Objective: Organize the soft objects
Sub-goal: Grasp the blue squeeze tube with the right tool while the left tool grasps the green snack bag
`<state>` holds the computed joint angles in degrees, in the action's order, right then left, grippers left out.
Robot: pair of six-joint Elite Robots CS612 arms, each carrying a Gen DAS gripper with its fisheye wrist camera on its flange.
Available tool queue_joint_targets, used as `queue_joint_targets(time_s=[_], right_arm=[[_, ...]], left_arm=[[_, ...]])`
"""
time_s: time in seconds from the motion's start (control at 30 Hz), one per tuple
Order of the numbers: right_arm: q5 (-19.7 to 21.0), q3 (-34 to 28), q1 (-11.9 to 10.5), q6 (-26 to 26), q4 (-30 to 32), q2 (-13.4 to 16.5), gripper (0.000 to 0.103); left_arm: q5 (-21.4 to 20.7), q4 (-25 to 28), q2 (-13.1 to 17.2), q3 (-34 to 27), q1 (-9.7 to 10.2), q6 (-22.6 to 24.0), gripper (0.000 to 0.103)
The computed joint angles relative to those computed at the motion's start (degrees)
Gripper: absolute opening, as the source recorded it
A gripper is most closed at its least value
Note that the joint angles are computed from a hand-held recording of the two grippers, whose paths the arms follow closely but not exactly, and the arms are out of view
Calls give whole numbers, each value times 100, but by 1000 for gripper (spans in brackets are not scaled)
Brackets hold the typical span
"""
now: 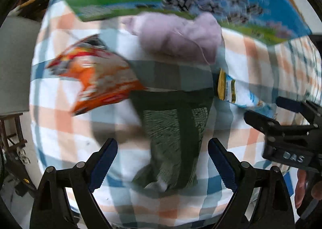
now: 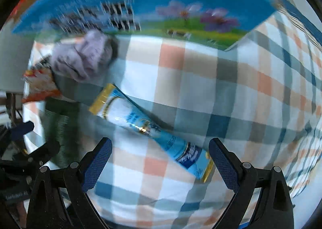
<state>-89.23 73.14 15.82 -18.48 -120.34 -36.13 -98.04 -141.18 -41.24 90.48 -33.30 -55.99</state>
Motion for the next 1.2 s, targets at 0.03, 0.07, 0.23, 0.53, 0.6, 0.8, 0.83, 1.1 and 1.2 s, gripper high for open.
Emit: queue_joint_targets(time_s=[0.03,0.07,0.23,0.53,0.6,0.8,0.83,1.1,1.2], right_arm=[[-34,-28,5,-55,9,51,93],[-72,-56,9,-83,25,97,83],[-130,-143,-46,226,324,193,36],[931,-117,-363,994,1082,101,31],[855,-110,-360,1045,917,126,31],[556,15,-292,1029,756,68,19],[552,123,-271,1006,695,-6,17],[903,551,-382,797,397,-521,17],[1017,565,-451,688,334,-697,17]], left_arm=[[8,105,57,-79,-14,50,92],[3,179,105,-142,-23,90,89],[56,231,171,-197,-68,-35,76],[69,125,199,-170,-65,-238,51],[80,133,218,-222,-79,-216,39],[277,189,150,-311,-167,-327,33],[299,172,117,-294,-173,-346,33],[709,-105,-374,-121,-293,-456,33],[927,-265,-563,-11,-309,-432,33]])
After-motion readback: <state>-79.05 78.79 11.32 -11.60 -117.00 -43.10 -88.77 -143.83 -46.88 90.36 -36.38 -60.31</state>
